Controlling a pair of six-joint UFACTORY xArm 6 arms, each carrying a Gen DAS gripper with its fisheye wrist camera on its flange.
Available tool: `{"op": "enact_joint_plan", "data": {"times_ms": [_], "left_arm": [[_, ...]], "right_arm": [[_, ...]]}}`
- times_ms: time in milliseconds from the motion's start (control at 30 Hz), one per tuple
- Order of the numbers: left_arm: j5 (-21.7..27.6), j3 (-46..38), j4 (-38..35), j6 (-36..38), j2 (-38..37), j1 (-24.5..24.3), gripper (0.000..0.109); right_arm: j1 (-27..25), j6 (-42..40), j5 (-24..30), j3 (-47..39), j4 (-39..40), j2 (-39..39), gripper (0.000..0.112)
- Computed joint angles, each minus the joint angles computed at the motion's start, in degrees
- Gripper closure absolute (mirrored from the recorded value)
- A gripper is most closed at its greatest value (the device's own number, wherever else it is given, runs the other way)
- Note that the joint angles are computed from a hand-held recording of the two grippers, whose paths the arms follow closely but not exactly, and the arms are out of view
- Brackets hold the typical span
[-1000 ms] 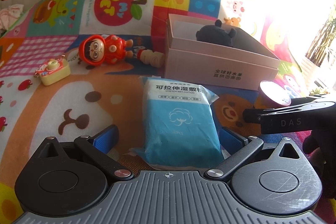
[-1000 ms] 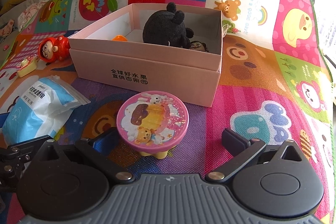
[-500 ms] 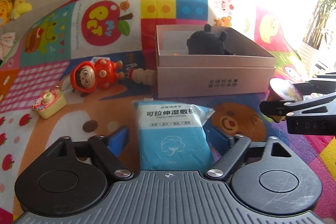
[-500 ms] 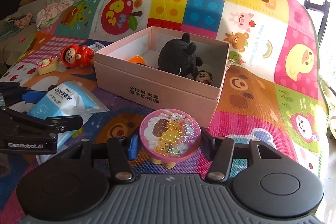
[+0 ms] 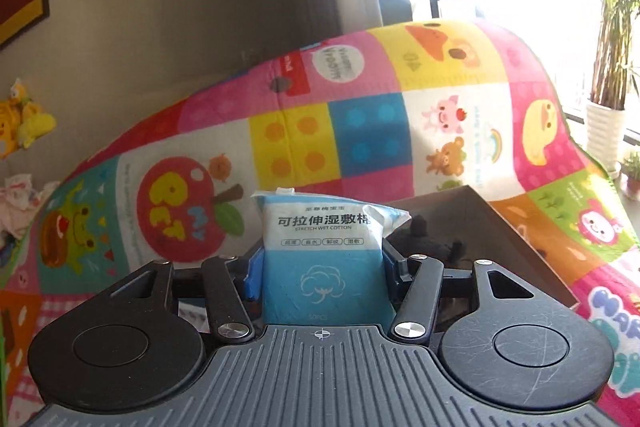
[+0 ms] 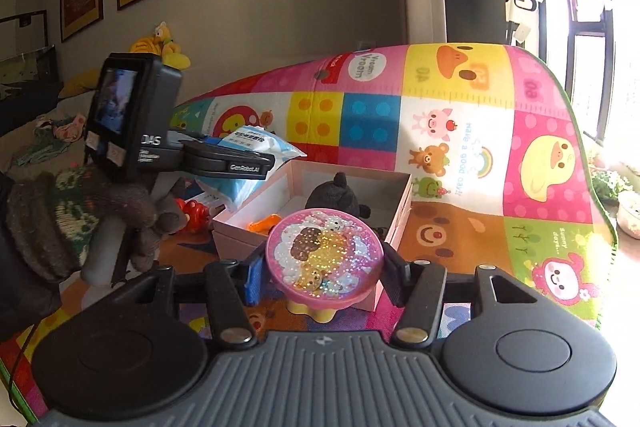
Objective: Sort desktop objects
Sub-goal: 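Lift the blue pack toward the pink box with the left gripper while the right grasps the pink-lidded cup, then drop the blue pack into the pink box with the left gripper while the right lowers the cup in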
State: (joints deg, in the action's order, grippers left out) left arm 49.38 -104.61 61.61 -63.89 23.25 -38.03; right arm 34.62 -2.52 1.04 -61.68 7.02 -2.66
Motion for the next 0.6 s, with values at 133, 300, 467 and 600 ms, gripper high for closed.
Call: {"op": "enact_joint_plan", "data": {"times_ms": [133, 300, 467, 600], "left_arm": [[5.6, -18.89, -6.2, 14.74, 14.79, 0.94, 0.049], [-3.62, -23.42, -23.24, 22.89, 18.89, 3.7, 0.049], [-15.26, -8.06, -23.29, 18.24, 8.67, 5.13, 0.012], [-18.96, 3.02, -16.93, 13.21, 0.66, 5.43, 0.012]], "right_arm": [[-1.45, 2.86, 0.88, 0.35, -1.88, 0.37, 0.057], [-2.94, 4.81, 0.86, 1.37, -2.14, 0.66, 0.057], [-3.23, 4.08, 1.18, 1.35, -0.53, 1.78, 0.057], [-2.77, 3.82, 1.96, -0.21, 0.48, 3.38, 0.057]]}}
